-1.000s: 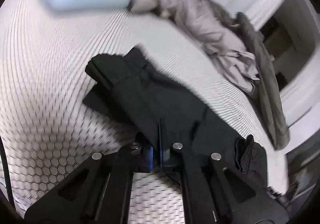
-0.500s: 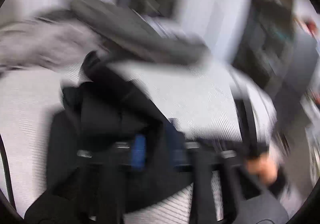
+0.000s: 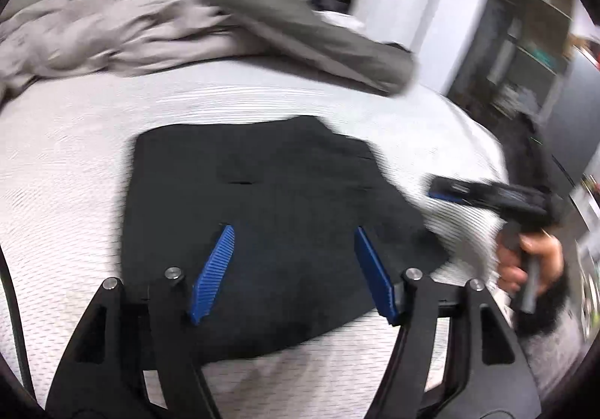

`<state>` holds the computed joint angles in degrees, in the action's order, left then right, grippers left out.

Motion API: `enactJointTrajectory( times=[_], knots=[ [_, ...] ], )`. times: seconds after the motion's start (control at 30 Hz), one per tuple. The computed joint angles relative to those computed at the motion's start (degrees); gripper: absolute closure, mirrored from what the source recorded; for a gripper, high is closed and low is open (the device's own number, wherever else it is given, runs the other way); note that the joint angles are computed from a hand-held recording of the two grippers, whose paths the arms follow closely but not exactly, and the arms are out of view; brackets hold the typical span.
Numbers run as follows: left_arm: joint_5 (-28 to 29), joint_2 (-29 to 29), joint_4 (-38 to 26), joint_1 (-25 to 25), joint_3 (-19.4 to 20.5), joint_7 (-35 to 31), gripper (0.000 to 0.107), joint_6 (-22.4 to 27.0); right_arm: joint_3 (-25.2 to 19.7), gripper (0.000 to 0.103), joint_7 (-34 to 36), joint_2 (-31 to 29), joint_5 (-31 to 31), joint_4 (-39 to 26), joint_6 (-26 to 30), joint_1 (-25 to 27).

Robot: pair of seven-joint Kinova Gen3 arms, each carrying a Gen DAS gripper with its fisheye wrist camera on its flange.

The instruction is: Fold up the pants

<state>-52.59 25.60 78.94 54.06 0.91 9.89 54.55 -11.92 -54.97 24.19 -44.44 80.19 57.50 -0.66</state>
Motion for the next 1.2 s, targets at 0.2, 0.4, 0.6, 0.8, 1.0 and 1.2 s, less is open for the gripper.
enactJointTrajectory(
  times=[0.2,0.4,0.6,0.8,1.0,1.2],
  knots=[
    [4.4,-1.9,5.3,-4.4,-0.6,5.3,0.044,1.6,-1.5,0.049,1.8,3.8,-2.3,-3.4,7.6,0.2],
    [4.7,-3.8,10.8,-6.5,0.6,9.2,0.044,-1.4,-0.6,0.050,-2.4,5.0,0.4,-4.8,7.8,-1.2],
    [5.6,-2.6,8.3,-8.2,1.5,5.2,0.044,-1.1,0.3,0.050,-4.0,4.7,2.0,-5.0,7.4,-0.7],
    [7.3,-1.7,6.6,-8.1,0.9,3.4,0.044,-0.9,-2.8,0.050,-0.1,5.9,-4.4,-5.6,11.7,3.2],
    [7.7,-1.3,5.5,-7.0,0.7,2.7,0.044,0.3,-0.7,0.050,-4.4,8.0,-2.6,-8.2,13.9,0.3],
    [8.2,-0.9,4.8,-6.9,0.4,2.4,0.044,0.4,-2.3,0.050,-4.0,9.5,-3.4,-9.5,13.7,-0.2]
  ],
)
